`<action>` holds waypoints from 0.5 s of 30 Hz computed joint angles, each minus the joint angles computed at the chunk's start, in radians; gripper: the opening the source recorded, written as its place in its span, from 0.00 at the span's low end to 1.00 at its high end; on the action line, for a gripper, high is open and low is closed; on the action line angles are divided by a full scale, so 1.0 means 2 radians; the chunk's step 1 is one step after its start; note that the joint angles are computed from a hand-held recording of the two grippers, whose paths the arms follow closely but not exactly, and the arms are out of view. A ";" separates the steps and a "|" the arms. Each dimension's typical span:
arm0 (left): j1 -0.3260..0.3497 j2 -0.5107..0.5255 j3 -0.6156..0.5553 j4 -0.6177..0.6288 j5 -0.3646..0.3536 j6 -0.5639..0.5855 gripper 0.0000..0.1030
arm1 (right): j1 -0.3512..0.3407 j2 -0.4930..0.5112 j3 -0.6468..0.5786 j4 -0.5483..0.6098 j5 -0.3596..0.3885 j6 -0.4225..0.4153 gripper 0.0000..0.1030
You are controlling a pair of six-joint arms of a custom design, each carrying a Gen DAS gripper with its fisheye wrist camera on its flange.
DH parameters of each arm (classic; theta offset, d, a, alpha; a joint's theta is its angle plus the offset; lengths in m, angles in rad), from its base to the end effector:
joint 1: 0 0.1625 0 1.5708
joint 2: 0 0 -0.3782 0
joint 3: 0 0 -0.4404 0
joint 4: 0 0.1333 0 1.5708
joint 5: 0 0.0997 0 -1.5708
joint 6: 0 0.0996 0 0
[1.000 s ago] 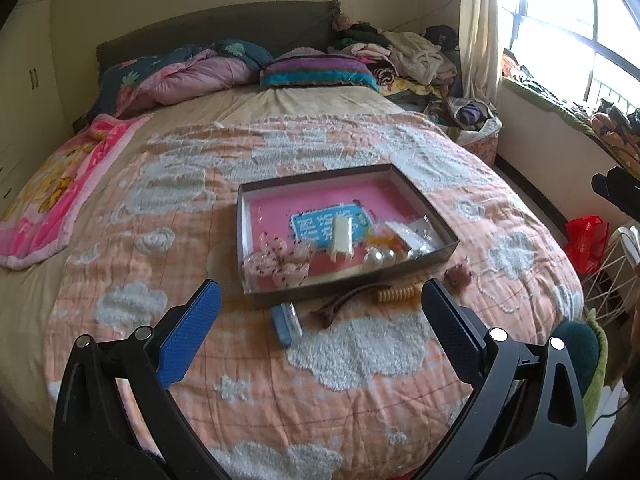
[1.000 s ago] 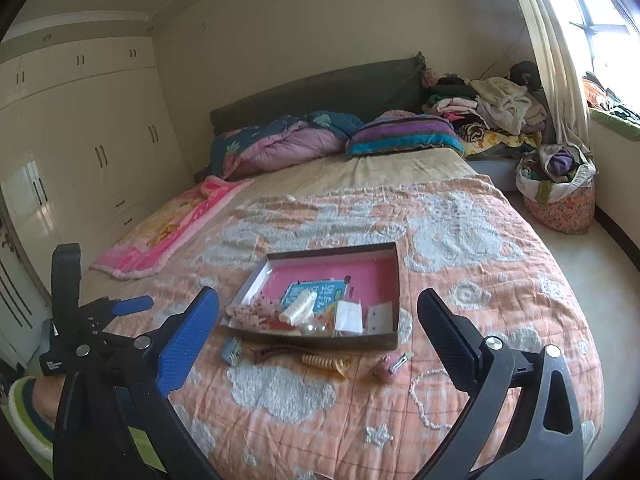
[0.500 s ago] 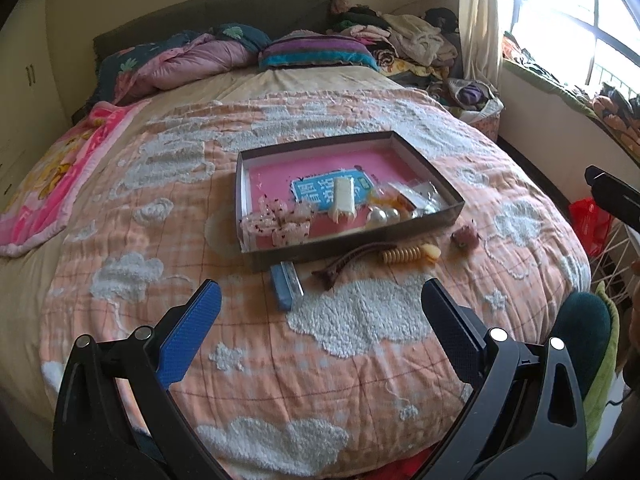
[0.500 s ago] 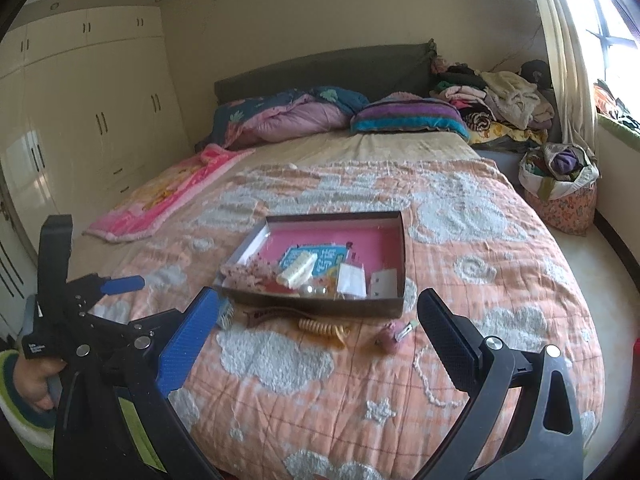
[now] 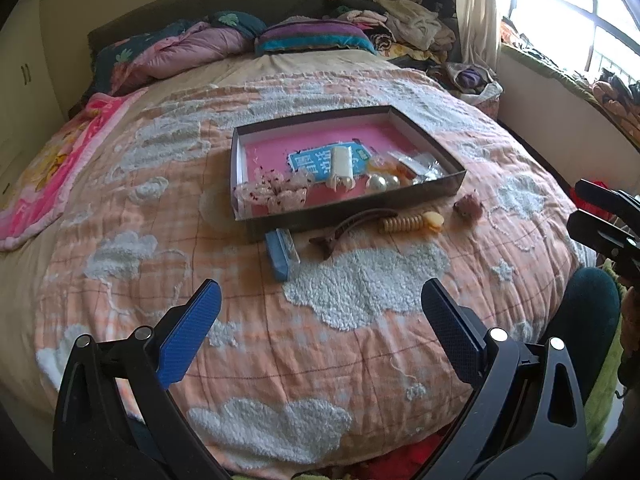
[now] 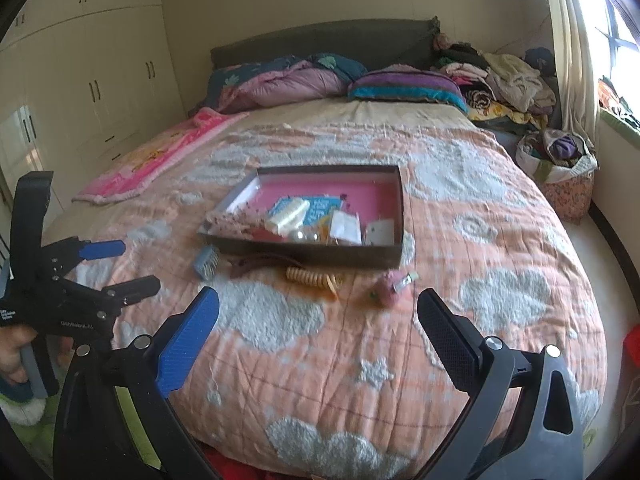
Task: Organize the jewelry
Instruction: 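Grasp the blue comb clip with the left tool while the right tool grasps the yellow coiled hair tie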
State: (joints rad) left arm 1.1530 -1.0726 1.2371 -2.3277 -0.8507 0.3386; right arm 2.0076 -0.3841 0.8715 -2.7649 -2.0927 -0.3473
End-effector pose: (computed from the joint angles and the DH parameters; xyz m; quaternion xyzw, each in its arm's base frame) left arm -0.1183 -0.7568 0.4162 0.2350 0.8698 -0.2863 0.3259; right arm 0.4445 -0.7544 0.0970 0.2638 -0.8718 0.3448 0.2269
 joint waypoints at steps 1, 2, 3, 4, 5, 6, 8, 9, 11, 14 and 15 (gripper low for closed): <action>0.000 -0.001 0.002 0.001 0.000 0.000 0.91 | -0.001 -0.001 0.004 0.000 -0.002 0.001 0.96; 0.001 -0.002 0.004 0.001 0.000 0.001 0.91 | -0.001 -0.003 0.007 -0.002 -0.004 0.002 0.96; 0.002 -0.002 0.007 0.001 0.001 0.000 0.91 | -0.002 -0.006 0.013 -0.002 -0.005 0.003 0.96; 0.002 -0.003 0.007 0.003 0.000 -0.002 0.91 | -0.002 -0.008 0.017 -0.003 -0.006 0.004 0.96; 0.003 -0.002 0.007 0.005 -0.001 -0.004 0.91 | -0.002 -0.009 0.021 -0.004 -0.007 0.005 0.96; 0.004 -0.003 0.009 0.005 0.000 -0.005 0.91 | -0.003 -0.011 0.024 -0.003 -0.009 0.005 0.96; 0.005 -0.004 0.014 0.004 0.003 -0.003 0.91 | -0.003 -0.012 0.028 -0.004 -0.012 0.004 0.96; 0.005 -0.005 0.017 0.003 0.003 -0.001 0.91 | -0.004 -0.014 0.031 -0.004 -0.012 0.003 0.96; 0.006 -0.007 0.024 0.004 0.005 -0.002 0.91 | -0.005 -0.015 0.035 -0.003 -0.011 0.004 0.96; 0.009 -0.009 0.033 0.008 0.005 -0.005 0.91 | -0.007 -0.015 0.041 0.000 -0.011 0.004 0.96; 0.010 -0.009 0.034 0.009 0.006 -0.007 0.91 | -0.007 -0.014 0.041 0.003 -0.011 0.002 0.96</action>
State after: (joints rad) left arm 1.1738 -1.0903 1.3053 -2.3088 -0.8391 0.3247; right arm 1.9936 -0.4114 0.9527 -2.7583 -2.1155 -0.3426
